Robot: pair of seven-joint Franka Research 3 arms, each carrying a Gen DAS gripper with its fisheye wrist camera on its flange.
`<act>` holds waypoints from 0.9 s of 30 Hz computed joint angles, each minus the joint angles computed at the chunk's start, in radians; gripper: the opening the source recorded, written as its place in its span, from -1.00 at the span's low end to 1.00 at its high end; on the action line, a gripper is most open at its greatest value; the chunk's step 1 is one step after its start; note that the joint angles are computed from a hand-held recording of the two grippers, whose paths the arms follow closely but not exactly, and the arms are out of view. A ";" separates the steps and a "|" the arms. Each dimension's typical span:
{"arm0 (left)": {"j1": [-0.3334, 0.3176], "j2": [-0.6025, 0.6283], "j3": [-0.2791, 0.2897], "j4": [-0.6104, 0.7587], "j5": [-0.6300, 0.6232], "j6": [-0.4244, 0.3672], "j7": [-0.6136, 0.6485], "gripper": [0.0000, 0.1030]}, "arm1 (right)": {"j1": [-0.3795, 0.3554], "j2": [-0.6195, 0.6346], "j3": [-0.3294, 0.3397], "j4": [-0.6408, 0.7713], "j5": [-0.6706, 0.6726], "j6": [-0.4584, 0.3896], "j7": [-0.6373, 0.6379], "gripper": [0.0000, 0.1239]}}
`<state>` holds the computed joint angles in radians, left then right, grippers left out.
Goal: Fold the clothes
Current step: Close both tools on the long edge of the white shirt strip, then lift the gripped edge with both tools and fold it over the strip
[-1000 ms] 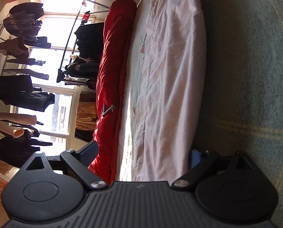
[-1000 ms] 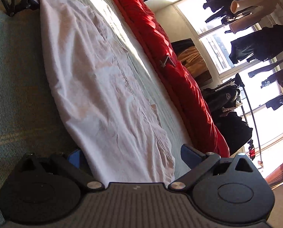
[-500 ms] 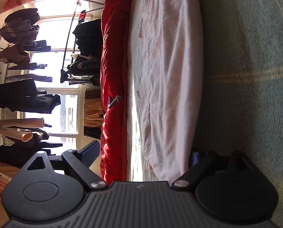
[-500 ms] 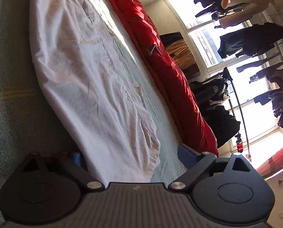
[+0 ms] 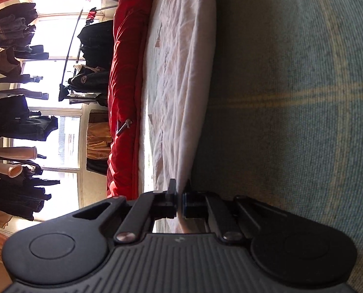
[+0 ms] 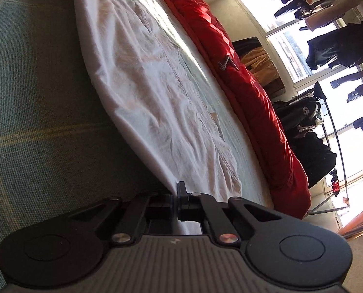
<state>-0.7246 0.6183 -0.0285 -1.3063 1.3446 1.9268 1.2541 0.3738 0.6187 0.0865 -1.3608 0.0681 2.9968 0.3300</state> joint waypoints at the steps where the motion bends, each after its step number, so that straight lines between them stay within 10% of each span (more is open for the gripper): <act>1: -0.002 -0.003 0.003 0.001 0.006 -0.002 -0.011 -0.97 | -0.003 -0.002 0.004 0.004 0.003 0.000 -0.001 -0.95; 27: -0.038 -0.247 -0.165 -0.213 -0.030 -0.146 -0.081 -0.97 | -0.093 -0.555 0.071 -0.535 0.308 -0.175 -0.256 -0.96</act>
<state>-0.7621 0.3709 -0.1934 -1.5189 1.3144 1.7812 1.1734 0.2811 0.0640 0.1574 -1.8961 0.3757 2.8217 0.0735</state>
